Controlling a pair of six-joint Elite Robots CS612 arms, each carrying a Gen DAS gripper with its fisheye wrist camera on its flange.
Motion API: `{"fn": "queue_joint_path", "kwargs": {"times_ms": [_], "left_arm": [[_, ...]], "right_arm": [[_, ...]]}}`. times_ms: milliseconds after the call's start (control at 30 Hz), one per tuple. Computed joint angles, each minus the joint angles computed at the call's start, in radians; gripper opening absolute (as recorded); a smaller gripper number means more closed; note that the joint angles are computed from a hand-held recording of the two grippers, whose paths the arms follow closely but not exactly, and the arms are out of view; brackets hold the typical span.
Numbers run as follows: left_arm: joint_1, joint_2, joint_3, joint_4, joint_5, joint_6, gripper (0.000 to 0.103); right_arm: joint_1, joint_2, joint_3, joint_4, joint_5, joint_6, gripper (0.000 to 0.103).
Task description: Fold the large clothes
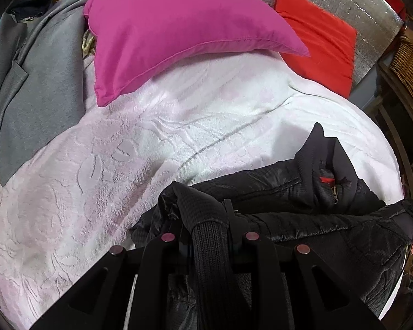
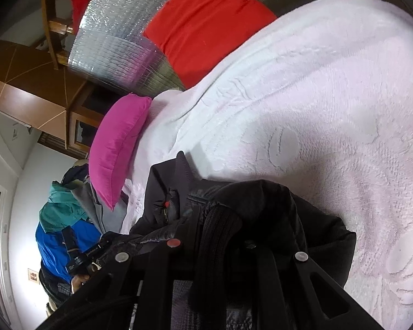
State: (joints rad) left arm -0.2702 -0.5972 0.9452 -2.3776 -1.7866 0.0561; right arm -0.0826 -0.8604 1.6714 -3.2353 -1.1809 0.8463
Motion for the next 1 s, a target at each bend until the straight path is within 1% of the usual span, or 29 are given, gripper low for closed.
{"fn": "queue_joint_path", "kwargs": {"times_ms": [200,367,500,567,600,633,667,700,733,767,800,833,933,967,1000], "left_arm": [[-0.001,0.024,-0.042,0.035,-0.001,-0.004,0.019],[0.000,0.049,-0.084,0.089,-0.014,-0.019,0.020],[0.010,0.070,-0.117,0.123,-0.061,-0.065,0.022],[0.021,0.085,-0.144,0.153,-0.115,-0.113,0.024],[0.029,0.095,-0.162,0.173,-0.156,-0.148,0.026],[0.038,0.107,-0.183,0.196,-0.207,-0.184,0.026],[0.046,0.116,-0.196,0.206,-0.248,-0.220,0.029],[0.058,0.130,-0.212,0.210,-0.308,-0.274,0.032],[0.069,0.143,-0.228,0.211,-0.368,-0.327,0.033],[0.075,0.151,-0.235,0.209,-0.406,-0.364,0.036],[0.078,0.156,-0.237,0.202,-0.428,-0.389,0.038],[0.082,0.159,-0.234,0.186,-0.452,-0.415,0.039],[0.085,0.157,-0.222,0.156,-0.482,-0.435,0.044],[0.087,0.158,-0.221,0.145,-0.496,-0.449,0.047],[0.092,0.162,-0.221,0.124,-0.526,-0.478,0.051]], "right_arm": [[-0.015,0.021,-0.009,-0.029,0.046,0.063,0.014],[-0.033,0.056,-0.019,-0.093,0.117,0.178,0.016],[-0.040,0.076,-0.019,-0.148,0.151,0.255,0.019],[-0.043,0.083,-0.017,-0.175,0.165,0.289,0.021],[-0.044,0.086,-0.018,-0.186,0.169,0.306,0.022],[-0.045,0.090,-0.019,-0.200,0.173,0.326,0.024],[-0.045,0.095,-0.021,-0.227,0.180,0.352,0.031],[-0.045,0.102,-0.023,-0.262,0.183,0.374,0.037],[-0.045,0.112,-0.027,-0.323,0.182,0.410,0.053],[-0.045,0.120,-0.031,-0.371,0.182,0.440,0.070],[-0.044,0.126,-0.035,-0.417,0.175,0.469,0.075],[-0.042,0.124,-0.035,-0.428,0.161,0.470,0.077],[-0.036,0.108,-0.029,-0.421,0.129,0.437,0.078],[-0.036,0.102,-0.023,-0.418,0.123,0.422,0.078],[-0.035,0.094,-0.017,-0.412,0.117,0.400,0.078]]}}
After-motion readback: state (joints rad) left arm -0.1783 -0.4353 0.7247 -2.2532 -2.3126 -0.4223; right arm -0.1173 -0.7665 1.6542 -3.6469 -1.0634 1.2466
